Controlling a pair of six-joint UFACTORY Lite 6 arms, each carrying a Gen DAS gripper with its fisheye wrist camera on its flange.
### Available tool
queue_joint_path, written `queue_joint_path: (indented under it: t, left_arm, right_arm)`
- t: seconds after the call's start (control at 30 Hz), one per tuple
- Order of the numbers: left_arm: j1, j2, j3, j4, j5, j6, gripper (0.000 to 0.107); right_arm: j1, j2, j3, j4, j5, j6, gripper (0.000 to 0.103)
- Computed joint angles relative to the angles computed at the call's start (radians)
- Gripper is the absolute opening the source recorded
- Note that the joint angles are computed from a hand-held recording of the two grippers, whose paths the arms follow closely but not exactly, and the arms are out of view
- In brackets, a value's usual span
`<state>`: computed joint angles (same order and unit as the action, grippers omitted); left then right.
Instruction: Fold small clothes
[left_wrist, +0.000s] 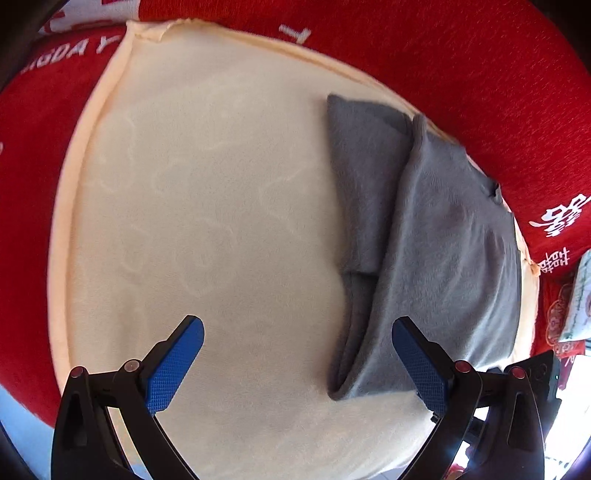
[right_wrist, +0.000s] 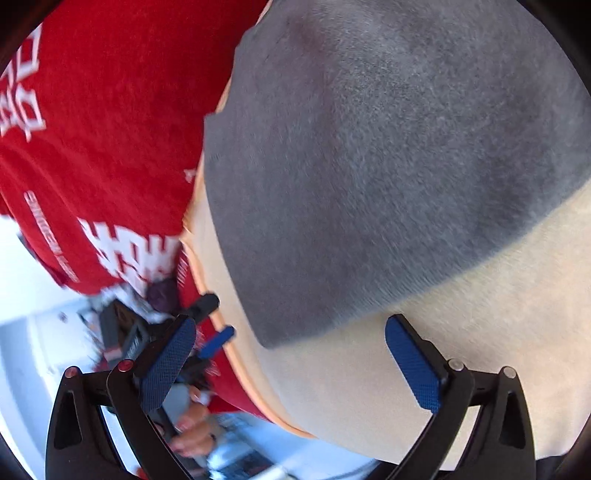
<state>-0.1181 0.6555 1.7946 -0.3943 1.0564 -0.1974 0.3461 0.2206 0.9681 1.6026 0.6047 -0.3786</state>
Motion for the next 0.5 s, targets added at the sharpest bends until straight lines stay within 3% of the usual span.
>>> queue_joint_path:
  t: [0.13, 0.17, 0.2, 0.3, 0.4, 0.5]
  left_arm:
    - [0.036, 0.055, 0.064, -0.041, 0.036, 0.063, 0.102]
    - [0.044, 0.073, 0.085, -0.075, 0.051, 0.076, 0.102]
    - [0.059, 0.093, 0.101, -0.127, 0.064, 0.102, 0.102]
    - [0.081, 0.155, 0.173, -0.207, 0.096, 0.133, 0.102]
    - [0.090, 0.228, 0.250, -0.319, 0.118, 0.174, 0.102]
    - [0.100, 0.331, 0.372, -0.422, 0.175, 0.174, 0.102]
  right_arm:
    - [0.009, 0.066, 0.027, 0.173, 0.019, -0.089, 0.099]
    - [0.011, 0.090, 0.044, 0.186, 0.026, -0.074, 0.086]
    - [0.011, 0.113, 0.066, 0.157, 0.031, -0.027, 0.060]
    - [0.001, 0.160, 0.074, 0.166, 0.070, 0.031, 0.010]
    - [-0.016, 0.142, -0.007, 0.404, 0.150, -0.120, 0.009]
    - [-0.052, 0.109, 0.007, 0.433, 0.195, -0.176, 0.009]
